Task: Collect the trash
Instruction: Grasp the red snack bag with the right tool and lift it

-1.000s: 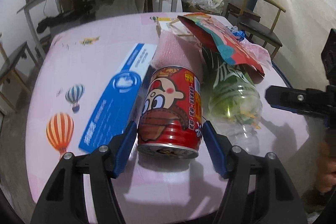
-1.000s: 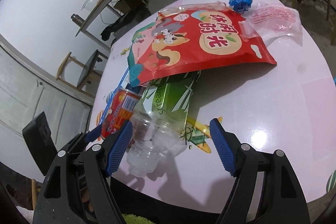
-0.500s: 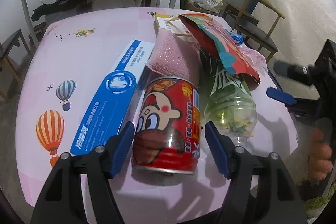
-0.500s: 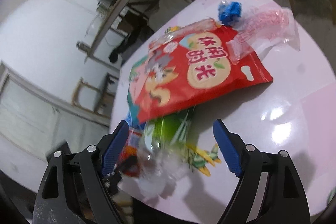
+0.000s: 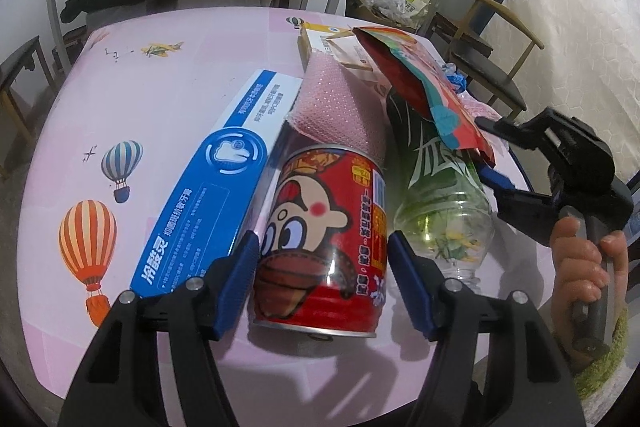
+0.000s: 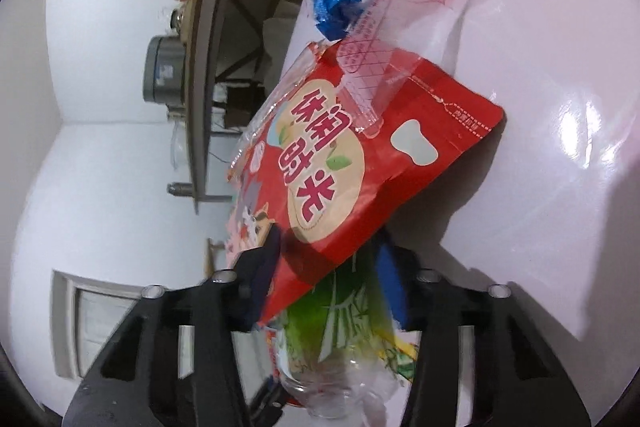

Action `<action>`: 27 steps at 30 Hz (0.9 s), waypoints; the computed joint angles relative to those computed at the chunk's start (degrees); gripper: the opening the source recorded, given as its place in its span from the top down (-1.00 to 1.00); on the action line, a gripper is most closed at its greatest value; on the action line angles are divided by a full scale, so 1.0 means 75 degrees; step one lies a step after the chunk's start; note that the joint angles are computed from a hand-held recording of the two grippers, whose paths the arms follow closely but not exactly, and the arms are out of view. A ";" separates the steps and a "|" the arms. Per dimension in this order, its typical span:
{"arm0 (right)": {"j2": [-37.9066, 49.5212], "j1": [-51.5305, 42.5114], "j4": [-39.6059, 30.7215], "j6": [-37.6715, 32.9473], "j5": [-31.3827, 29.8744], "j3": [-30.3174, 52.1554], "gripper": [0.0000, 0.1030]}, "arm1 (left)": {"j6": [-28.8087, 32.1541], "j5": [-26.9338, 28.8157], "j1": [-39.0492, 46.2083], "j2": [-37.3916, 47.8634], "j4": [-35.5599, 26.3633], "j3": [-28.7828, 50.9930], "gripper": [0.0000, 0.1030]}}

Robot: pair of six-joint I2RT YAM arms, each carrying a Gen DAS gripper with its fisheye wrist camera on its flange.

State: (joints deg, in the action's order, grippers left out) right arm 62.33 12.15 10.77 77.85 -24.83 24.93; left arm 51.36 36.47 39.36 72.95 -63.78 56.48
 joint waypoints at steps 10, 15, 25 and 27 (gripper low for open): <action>-0.1480 -0.0600 0.0038 0.0356 -0.1227 -0.0631 1.00 | -0.0078 -0.0068 0.0029 0.0054 -0.0048 0.0093 -0.26; -0.2905 -0.1881 -0.1436 -0.0167 -0.3522 -0.0647 1.00 | -0.0176 -0.0137 -0.0036 -0.0040 0.0015 0.0049 -0.25; -0.0173 -0.5707 -1.1802 -1.1215 -0.4295 0.2006 0.93 | -0.0173 -0.0217 -0.0084 -0.0086 -0.0060 0.0060 -0.25; -0.0079 -0.5647 -1.1286 -1.0770 -0.3793 0.2109 0.81 | -0.0179 -0.0256 -0.0108 -0.0080 -0.0088 0.0079 -0.26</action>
State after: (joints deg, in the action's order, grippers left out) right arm 61.73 -30.20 -73.87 -2.92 -53.27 40.75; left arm 50.02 34.55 38.55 72.35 -64.44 57.07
